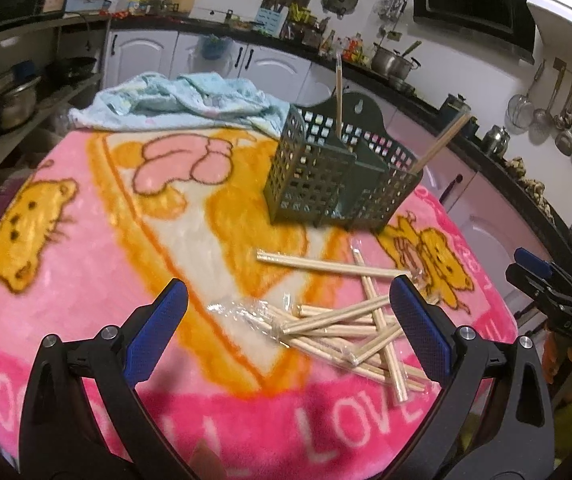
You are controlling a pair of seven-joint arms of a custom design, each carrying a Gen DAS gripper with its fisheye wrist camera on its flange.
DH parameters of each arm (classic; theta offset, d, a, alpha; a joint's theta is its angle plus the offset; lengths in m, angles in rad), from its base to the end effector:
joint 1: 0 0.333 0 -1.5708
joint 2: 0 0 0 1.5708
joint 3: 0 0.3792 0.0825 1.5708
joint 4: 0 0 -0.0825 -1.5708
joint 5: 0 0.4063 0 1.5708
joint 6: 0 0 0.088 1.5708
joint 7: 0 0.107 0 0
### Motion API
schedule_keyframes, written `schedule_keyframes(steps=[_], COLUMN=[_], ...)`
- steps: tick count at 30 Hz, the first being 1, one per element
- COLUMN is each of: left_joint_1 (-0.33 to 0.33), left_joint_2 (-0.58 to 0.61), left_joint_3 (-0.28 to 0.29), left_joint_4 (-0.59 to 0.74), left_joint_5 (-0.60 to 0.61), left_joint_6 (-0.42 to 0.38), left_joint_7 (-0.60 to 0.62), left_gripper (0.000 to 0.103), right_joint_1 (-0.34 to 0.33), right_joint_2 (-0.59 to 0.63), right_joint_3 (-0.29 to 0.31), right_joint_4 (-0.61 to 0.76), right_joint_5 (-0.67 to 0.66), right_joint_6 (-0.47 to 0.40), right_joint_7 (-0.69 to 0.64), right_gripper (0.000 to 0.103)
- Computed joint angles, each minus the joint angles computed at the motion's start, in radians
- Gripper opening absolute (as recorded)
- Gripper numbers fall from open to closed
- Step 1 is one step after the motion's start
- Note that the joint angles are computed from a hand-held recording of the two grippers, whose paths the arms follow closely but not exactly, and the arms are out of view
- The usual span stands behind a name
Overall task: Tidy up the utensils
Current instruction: 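Withdraw both tools from the caddy back toward the chopstick pile, then close the left tool on a wooden chopstick while the right tool grasps another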
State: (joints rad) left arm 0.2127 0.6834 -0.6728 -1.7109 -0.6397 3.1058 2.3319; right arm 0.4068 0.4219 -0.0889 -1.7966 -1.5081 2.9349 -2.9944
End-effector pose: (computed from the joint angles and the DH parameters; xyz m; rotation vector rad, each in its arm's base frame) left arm 0.7419 -0.1915 0.3629 -1.5855 2.1280 -1.2763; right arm 0.6463 0.2882 0.3936 -1.6771 1.6264 -0.8149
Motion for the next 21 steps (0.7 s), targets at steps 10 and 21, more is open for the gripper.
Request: schedule_keyframes(steps=[10, 21], left_joint_1=[-0.109, -0.120], left_joint_2=[0.037, 0.055], left_joint_3=[0.112, 0.147], left_joint_4=[0.074, 0.104], left_joint_5=[0.029, -0.013], left_joint_6=[-0.102, -0.207], left_joint_7=[-0.018, 0.010], left_gripper=[0.093, 0.078], right_joint_1=[-0.013, 0.006], right_joint_2=[0.054, 0.105], right_joint_3=[-0.019, -0.068], right_joint_4=[-0.022, -0.028], right_joint_5=[0.245, 0.474], right_joint_6=[0.023, 0.076], right_joint_7=[-0.189, -0.380], right_gripper=[0.083, 0.076])
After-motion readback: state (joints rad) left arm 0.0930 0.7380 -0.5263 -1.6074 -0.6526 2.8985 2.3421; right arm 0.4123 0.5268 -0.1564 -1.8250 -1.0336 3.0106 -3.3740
